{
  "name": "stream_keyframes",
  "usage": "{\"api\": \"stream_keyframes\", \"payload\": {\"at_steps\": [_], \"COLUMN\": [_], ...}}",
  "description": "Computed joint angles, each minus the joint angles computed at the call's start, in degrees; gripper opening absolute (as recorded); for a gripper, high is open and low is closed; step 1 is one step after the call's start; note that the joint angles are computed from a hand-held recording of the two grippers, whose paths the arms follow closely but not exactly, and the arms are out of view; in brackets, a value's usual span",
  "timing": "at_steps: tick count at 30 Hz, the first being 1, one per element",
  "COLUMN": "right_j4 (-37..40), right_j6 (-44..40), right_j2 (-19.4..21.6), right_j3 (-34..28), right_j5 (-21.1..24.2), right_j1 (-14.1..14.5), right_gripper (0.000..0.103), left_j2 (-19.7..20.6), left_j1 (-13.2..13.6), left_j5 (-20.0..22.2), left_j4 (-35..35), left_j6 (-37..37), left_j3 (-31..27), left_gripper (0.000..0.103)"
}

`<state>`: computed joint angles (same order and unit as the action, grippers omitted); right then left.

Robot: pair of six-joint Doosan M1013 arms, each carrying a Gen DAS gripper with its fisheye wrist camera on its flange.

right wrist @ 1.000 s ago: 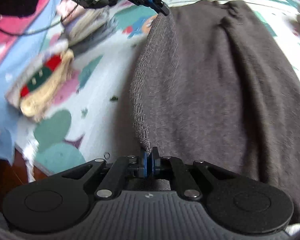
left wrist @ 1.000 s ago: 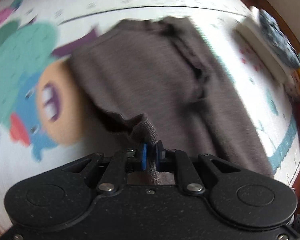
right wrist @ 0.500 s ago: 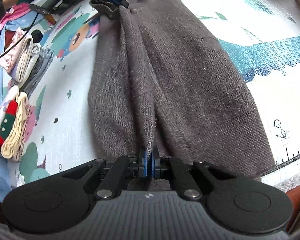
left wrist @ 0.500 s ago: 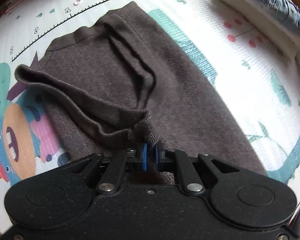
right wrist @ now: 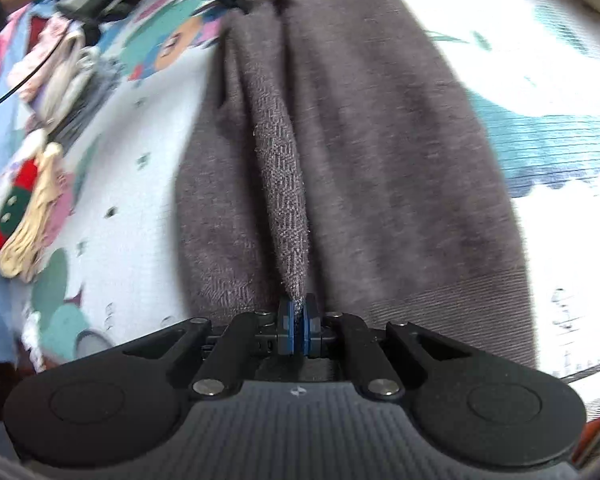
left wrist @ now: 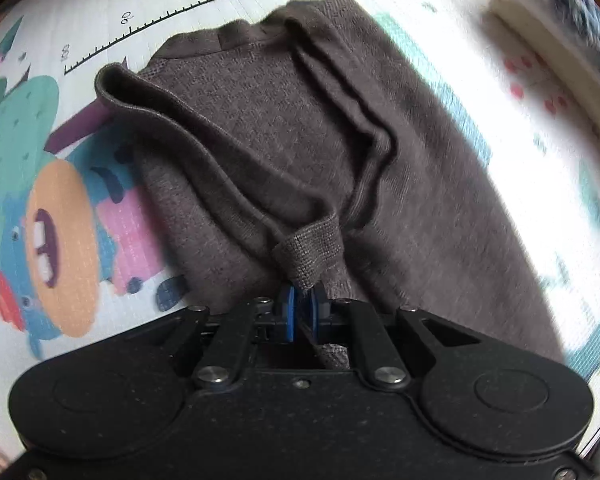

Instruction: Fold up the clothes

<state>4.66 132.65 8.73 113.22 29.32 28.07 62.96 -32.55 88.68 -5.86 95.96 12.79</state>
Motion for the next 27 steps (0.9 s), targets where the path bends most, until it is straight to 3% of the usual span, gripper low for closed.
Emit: {"api": "stream_keyframes", "payload": {"at_steps": [2,3,4,6,10,12,13,17,19,20,22,24,27], "right_j4": [-5.15,-6.81,-9.2,-15.15,-31.06,-37.49,-39.69,-39.05,-37.02,-36.47,-35.67,-34.23,-31.1], "right_j6": [3.03,3.77,5.57,9.85,16.56,17.68,17.44,16.1,16.73,17.12,18.29,19.44,19.43], "right_j2": [0.68,1.02,1.0,0.98,1.77,2.21,2.48,3.87,4.53,4.69,4.55,4.37,3.76], "right_j3": [-1.35,-2.09,-2.5,-3.36,-5.43,-6.02,-6.3,-7.17,-7.51,-7.47,-7.0,-6.67,-5.73], "right_j5": [3.74,5.79,6.93,9.13,12.18,11.78,11.32,9.16,8.67,9.18,9.87,10.24,9.7], "right_j1": [0.6,0.92,1.52,3.14,7.34,8.62,8.98,7.53,6.27,5.97,5.47,5.25,5.41], "right_gripper": [0.008,0.008,0.009,0.016,0.023,0.023,0.023,0.024,0.027,0.035,0.04,0.046,0.046], "left_j2": [-1.71,-2.67,-3.5,-3.79,-2.6,-3.8,-5.32,-9.35,-8.67,-8.47,-7.99,-7.22,-5.66], "left_j1": [1.19,1.85,2.51,3.71,5.85,6.4,6.66,7.74,8.63,8.62,8.48,7.24,5.34], "left_j5": [-4.66,-7.33,-9.85,-12.32,-13.05,-13.56,-15.29,-19.48,-15.77,-14.96,-13.35,-12.74,-10.56], "left_j4": [-8.57,-11.53,-14.58,-16.95,-12.52,-8.83,-10.16,-16.13,-25.88,-28.44,-32.91,-30.34,-25.03], "left_j6": [0.11,0.38,0.79,-0.02,-6.22,-7.04,-4.82,4.33,10.52,10.82,10.96,7.43,1.63], "left_j3": [3.78,5.42,6.85,6.78,3.2,5.98,9.62,20.06,19.93,19.75,19.2,17.17,13.27], "left_gripper": [0.028,0.047,0.049,0.049,0.049,0.048,0.048,0.048,0.048,0.047,0.048,0.049,0.049]}}
